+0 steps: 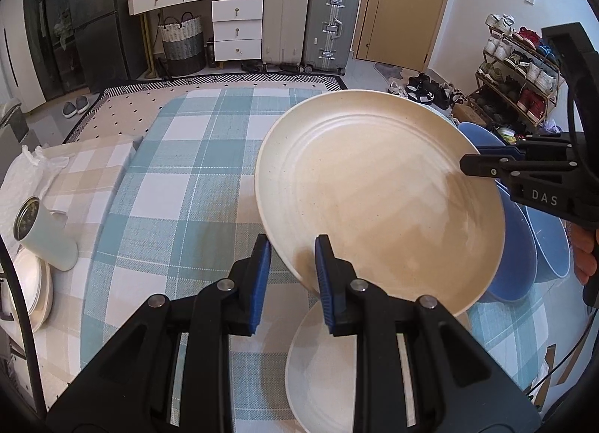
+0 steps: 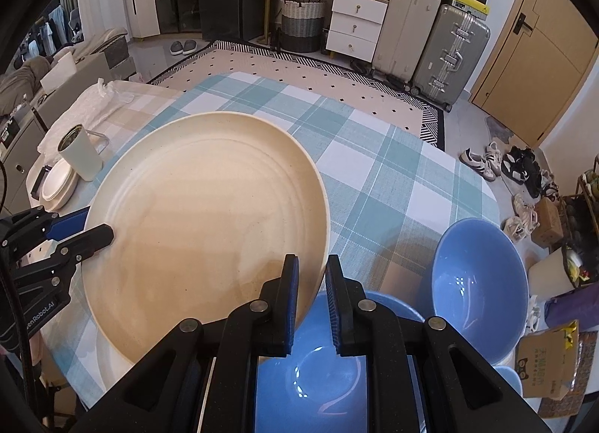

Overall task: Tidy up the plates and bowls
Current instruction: 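Lift and carry the gripped cream plates with both tools past the blue bowls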

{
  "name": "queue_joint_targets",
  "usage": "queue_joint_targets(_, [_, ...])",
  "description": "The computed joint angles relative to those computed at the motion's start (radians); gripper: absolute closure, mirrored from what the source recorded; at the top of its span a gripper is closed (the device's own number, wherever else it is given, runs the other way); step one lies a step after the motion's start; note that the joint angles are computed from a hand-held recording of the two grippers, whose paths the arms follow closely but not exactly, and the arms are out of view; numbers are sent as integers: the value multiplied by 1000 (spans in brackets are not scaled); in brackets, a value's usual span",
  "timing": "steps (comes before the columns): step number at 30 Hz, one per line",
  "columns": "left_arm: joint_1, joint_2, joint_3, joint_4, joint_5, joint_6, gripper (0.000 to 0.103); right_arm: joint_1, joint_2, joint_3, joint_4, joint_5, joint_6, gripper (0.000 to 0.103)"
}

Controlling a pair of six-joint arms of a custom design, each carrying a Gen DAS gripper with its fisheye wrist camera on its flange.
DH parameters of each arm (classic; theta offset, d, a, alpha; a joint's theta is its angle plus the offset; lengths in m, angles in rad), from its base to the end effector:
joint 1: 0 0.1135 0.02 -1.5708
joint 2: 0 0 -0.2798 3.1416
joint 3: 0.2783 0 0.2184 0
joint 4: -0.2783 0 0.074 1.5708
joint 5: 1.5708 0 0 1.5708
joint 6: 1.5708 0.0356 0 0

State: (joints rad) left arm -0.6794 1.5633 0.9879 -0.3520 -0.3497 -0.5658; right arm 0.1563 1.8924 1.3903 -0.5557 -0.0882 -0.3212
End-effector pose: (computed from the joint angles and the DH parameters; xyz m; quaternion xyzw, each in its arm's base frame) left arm 0.2342 -0.1735 0.2434 -0.0019 0.9359 -0.0475 0.3492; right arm 0.3701 0.0615 0.2351 -0.2394 0.9363 0.0216 0.2561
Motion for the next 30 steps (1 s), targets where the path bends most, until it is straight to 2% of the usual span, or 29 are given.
queue_joint_targets(20, [-90, -190, -175, -6, -72, -81, 83, 40, -245, -304, 133, -37, 39, 88])
queue_joint_targets(30, [-121, -237, -216, -15, -94, -106, 83, 62, -329, -420, 187, -33, 60, 87])
